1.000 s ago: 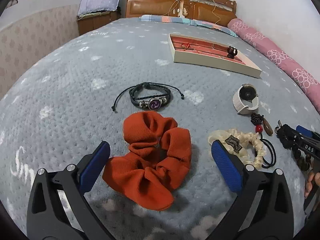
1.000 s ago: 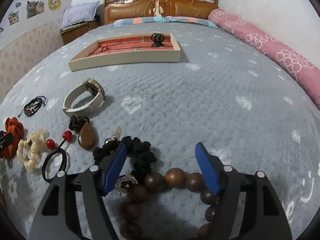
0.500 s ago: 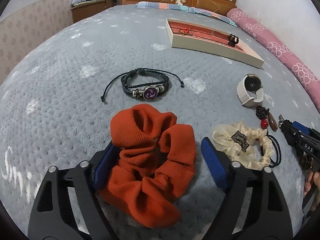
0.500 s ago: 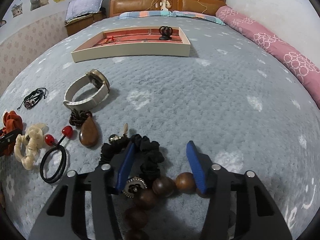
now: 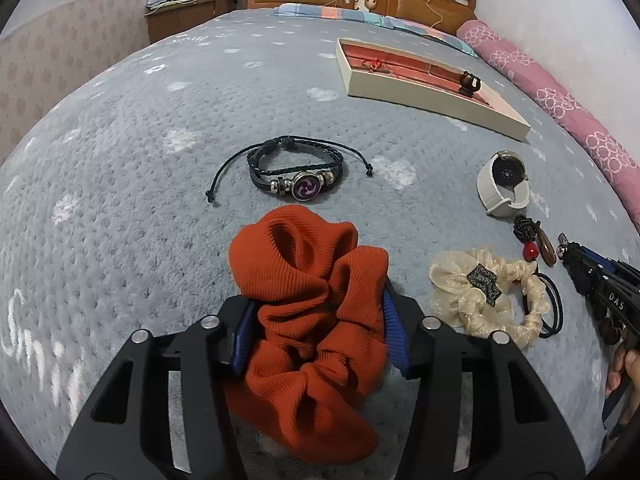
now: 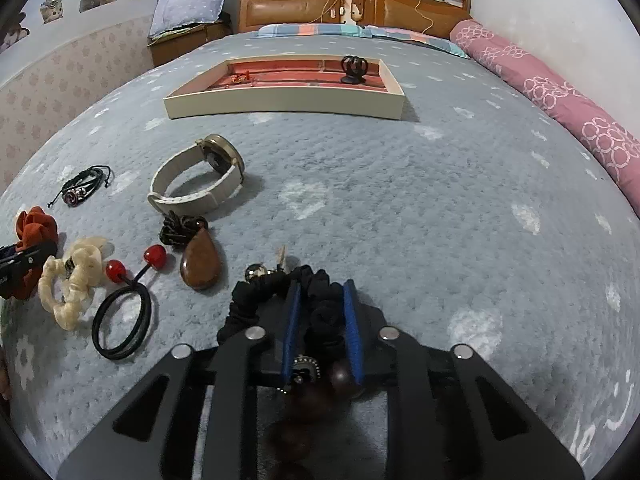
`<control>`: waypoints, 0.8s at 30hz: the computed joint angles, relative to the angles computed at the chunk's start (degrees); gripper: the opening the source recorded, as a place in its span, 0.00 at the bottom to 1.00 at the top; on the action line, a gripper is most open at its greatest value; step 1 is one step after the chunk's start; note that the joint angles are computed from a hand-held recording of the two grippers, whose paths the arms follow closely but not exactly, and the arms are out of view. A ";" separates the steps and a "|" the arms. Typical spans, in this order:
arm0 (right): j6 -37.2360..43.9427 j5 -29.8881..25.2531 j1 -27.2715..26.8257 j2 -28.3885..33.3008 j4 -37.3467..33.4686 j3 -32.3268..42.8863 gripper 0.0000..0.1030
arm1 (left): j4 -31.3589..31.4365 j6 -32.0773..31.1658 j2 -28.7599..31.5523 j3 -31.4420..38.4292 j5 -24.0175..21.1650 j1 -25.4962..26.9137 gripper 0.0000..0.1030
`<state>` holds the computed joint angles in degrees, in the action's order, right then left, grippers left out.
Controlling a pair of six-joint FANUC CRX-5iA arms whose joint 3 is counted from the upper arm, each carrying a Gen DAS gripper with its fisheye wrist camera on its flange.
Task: Organize jewelry
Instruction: 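Close the right tool on the black scrunchie while the left tool grips the orange scrunchie, then lift and carry both scrunchies over the brick-patterned tray with both tools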
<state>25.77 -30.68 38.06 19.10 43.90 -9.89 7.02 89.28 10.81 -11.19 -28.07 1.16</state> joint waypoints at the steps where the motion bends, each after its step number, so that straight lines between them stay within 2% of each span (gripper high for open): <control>1: -0.02 0.29 -0.09 -0.19 -0.06 -0.20 0.16 | 0.00 -0.03 0.08 0.11 -0.12 0.00 0.49; 7: -3.48 2.35 -0.65 -1.21 2.76 -2.20 0.14 | -0.04 0.17 0.04 -0.06 0.25 0.00 0.37; 12: -8.06 4.26 -1.37 -2.34 6.99 -4.38 0.14 | -0.69 0.78 -0.07 -0.04 0.30 -0.10 0.31; 24: -9.09 5.75 -1.92 -3.44 8.28 -5.09 0.14 | -3.29 1.87 -1.58 0.40 -0.21 -1.02 0.25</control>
